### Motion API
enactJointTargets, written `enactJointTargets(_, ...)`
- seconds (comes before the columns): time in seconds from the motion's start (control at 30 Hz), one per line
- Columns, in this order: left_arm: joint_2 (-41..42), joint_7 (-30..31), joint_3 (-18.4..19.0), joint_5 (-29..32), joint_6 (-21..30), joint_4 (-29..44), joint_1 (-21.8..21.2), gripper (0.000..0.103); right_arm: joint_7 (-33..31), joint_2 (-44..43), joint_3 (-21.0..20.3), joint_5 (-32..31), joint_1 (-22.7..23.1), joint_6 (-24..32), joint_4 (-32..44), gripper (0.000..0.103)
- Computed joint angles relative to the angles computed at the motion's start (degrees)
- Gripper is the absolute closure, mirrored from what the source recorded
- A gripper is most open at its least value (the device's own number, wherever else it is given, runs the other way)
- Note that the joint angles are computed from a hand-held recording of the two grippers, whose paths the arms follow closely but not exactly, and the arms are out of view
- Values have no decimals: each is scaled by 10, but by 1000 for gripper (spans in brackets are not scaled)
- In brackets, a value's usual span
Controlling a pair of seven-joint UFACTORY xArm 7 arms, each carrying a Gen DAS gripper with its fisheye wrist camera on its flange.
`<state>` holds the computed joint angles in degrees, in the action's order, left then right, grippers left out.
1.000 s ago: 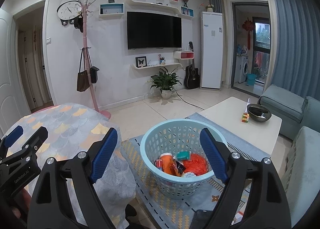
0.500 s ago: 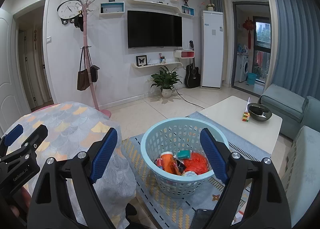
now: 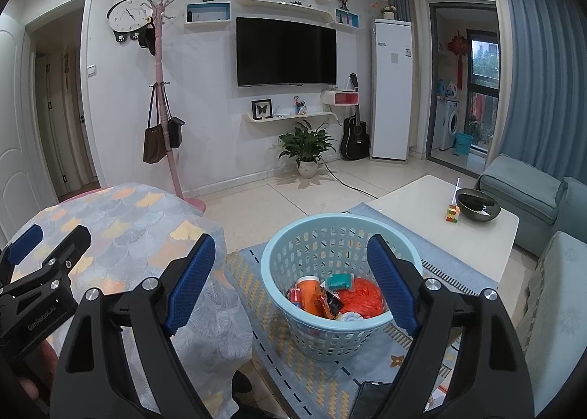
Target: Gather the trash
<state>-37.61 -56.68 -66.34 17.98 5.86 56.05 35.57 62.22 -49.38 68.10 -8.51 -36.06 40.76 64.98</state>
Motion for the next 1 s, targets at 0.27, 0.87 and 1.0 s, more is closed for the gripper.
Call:
enactJointTargets(0.27,-11,6,-1,0,13,8,1,8,-4,1,1,1,-2,-1,1,22)
enactJointTargets(0.87,-9,6,5,0,34,10,-10,8,-14,7,3,-1,0,-8,-5,22)
enactJointTargets(1.0,1,6,11,4,32,9,-15,8,-11,7,-2,-3,4,-11,-8,22)
